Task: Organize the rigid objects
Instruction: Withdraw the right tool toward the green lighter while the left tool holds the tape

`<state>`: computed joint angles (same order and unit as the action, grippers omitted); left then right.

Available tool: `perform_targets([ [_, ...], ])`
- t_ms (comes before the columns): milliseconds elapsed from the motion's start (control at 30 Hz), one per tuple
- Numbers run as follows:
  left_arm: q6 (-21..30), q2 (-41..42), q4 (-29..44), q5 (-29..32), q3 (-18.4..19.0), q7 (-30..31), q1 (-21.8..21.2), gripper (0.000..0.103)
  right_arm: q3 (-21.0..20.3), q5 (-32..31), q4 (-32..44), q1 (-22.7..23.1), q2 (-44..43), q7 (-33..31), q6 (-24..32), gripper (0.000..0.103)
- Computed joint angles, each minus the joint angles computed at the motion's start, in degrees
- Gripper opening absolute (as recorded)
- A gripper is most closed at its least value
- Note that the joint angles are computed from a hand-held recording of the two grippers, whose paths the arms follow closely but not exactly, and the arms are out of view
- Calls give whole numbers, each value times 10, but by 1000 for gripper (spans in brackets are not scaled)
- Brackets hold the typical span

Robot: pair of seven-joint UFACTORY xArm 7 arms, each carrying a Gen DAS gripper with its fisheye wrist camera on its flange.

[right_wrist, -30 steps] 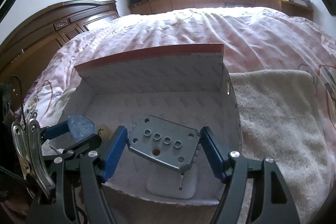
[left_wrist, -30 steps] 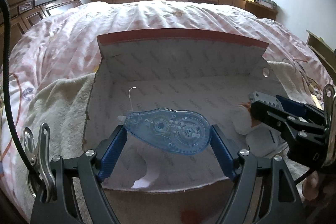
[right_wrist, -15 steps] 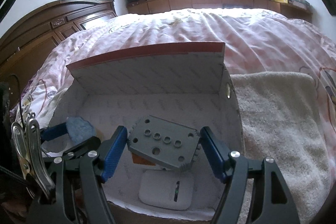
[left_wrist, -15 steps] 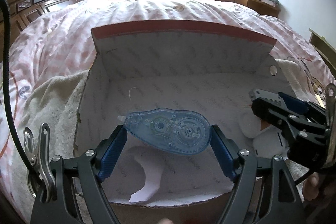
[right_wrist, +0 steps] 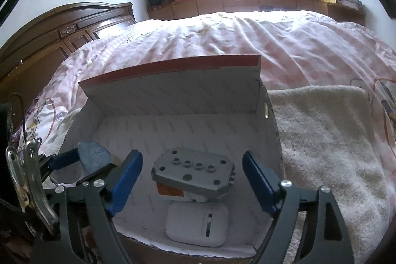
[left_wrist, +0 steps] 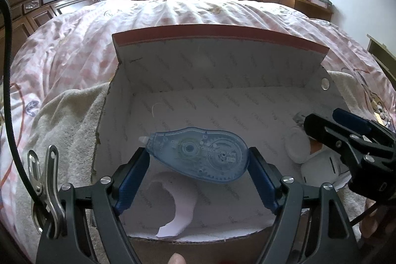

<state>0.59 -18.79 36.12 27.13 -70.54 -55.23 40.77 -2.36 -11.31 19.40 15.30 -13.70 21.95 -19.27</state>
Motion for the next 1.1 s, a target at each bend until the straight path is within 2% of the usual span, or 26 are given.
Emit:
perform_targets([
  [467, 12, -7, -13, 20, 91, -16, -93, 81, 7, 13, -24, 3, -46, -3, -1, 93],
  [800, 30, -36, -40, 41, 205, -38, -219, 81, 30, 47, -49, 7, -109, -22, 27, 93],
  [1100, 48, -66, -65, 49, 275, -55, -304, 81, 45, 79, -77, 17, -169, -34, 60, 93],
])
